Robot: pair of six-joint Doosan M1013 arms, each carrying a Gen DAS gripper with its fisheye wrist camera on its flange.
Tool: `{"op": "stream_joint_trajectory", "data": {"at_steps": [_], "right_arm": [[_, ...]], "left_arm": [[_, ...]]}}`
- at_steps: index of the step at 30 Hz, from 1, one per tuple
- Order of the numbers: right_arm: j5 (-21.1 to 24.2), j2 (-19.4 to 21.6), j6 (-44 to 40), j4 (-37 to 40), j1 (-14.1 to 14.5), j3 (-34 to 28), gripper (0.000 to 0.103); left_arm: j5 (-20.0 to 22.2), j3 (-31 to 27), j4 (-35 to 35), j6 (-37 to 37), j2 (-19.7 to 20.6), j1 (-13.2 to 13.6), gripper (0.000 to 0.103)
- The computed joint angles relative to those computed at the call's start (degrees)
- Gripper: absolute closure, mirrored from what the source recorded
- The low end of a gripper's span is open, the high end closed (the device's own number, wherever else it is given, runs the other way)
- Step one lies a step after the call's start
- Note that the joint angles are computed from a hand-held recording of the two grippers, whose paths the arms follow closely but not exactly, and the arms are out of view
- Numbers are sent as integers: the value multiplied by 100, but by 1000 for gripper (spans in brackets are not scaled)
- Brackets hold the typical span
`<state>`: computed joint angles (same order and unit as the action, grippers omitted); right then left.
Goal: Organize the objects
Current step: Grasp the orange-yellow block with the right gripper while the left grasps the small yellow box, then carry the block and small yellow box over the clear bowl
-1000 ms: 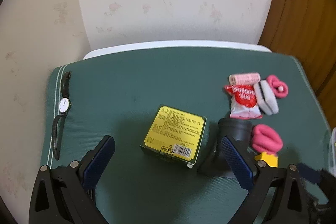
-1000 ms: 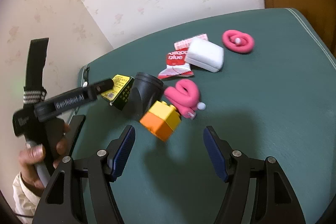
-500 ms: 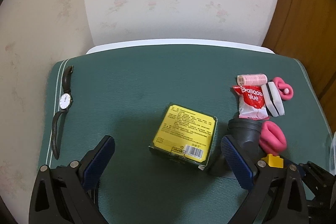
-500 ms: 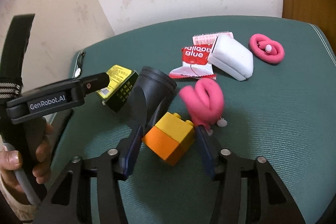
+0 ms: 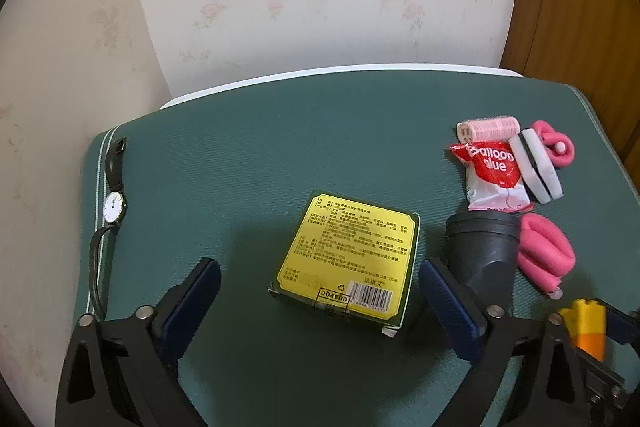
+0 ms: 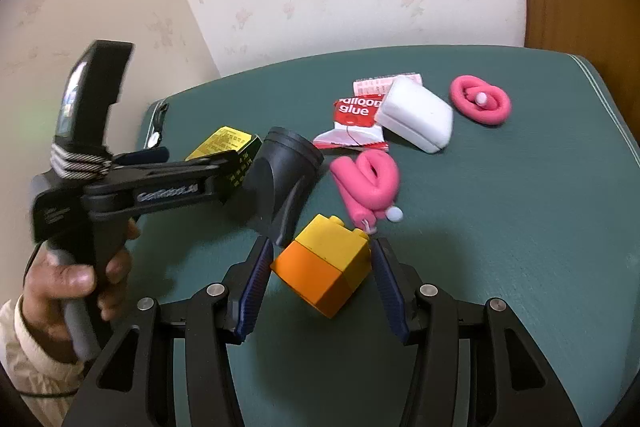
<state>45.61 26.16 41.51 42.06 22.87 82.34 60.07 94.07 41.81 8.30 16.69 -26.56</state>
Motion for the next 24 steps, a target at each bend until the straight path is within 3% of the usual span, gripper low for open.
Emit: {"op": "stream_joint_trajectory", "data": {"at_steps": [6, 13, 24], "right_arm": [[81, -24, -85, 223, -106, 76, 51], [81, -28, -191, 430, -193, 185, 51], [-19, -234, -249, 731, -453, 423, 51]], "left_arm": [[-190, -20, -309, 179, 69, 114, 30], [-278, 38, -168, -21, 42, 102, 31], [-173, 7, 445, -333, -70, -137, 31]]}}
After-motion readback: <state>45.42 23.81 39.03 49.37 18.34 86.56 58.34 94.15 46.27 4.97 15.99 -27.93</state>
